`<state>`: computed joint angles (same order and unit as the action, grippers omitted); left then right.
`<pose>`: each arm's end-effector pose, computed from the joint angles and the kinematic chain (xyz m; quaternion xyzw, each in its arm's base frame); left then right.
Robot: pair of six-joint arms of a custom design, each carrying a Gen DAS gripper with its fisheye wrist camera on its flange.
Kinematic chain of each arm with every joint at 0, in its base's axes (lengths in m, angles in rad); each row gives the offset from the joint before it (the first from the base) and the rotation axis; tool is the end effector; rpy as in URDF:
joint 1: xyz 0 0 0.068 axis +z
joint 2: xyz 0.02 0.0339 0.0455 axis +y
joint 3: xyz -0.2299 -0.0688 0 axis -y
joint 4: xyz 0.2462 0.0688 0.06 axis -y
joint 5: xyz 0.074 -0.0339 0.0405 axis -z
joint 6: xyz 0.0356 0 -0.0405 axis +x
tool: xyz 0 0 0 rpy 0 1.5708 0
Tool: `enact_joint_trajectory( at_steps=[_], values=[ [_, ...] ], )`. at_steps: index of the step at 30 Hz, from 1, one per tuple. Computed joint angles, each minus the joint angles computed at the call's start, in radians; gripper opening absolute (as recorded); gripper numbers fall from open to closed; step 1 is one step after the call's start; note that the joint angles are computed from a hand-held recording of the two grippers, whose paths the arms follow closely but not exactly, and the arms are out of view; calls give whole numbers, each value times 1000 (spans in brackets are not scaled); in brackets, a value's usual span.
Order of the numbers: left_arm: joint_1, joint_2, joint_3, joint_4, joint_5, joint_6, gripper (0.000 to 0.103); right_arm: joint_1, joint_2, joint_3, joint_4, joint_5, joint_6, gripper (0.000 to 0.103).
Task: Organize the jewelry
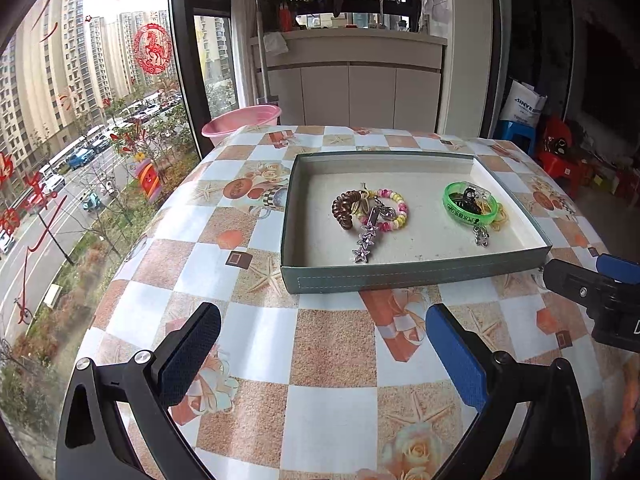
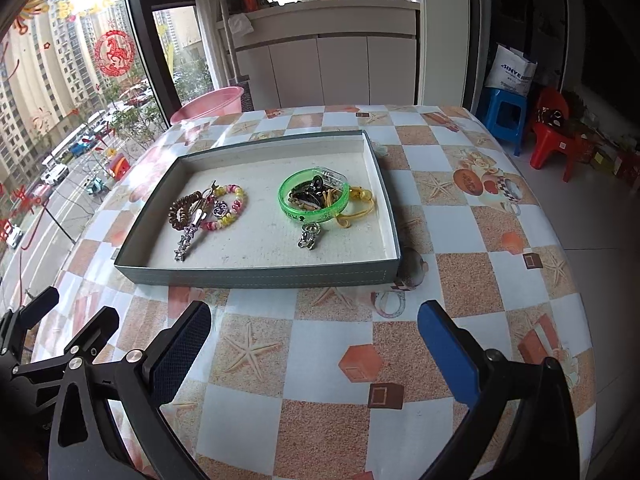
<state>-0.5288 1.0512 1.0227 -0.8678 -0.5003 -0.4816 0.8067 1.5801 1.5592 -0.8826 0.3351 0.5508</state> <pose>0.1980 -0.0959 0.2838 -0.0603 0.9160 0.0493 0.3936 0.2410 0.2346 0.3137 -0.0647 0.9310 0.0801 0.3503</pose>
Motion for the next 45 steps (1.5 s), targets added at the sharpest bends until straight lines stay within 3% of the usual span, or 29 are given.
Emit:
enact_joint_trajectory(
  at_steps=[16,26,45],
  values=[
    [-151,-112,-75,-69,-138,-121,103,146,-159,-170,18,195,89,103],
    [-157,-91,-55,-99,-139,-134,103,194,-136,-151,-25,276,90,103],
    [-136,-65,-38,-90,-128,-112,103,175,-122,-134,-25,282,80,103]
  ],
)
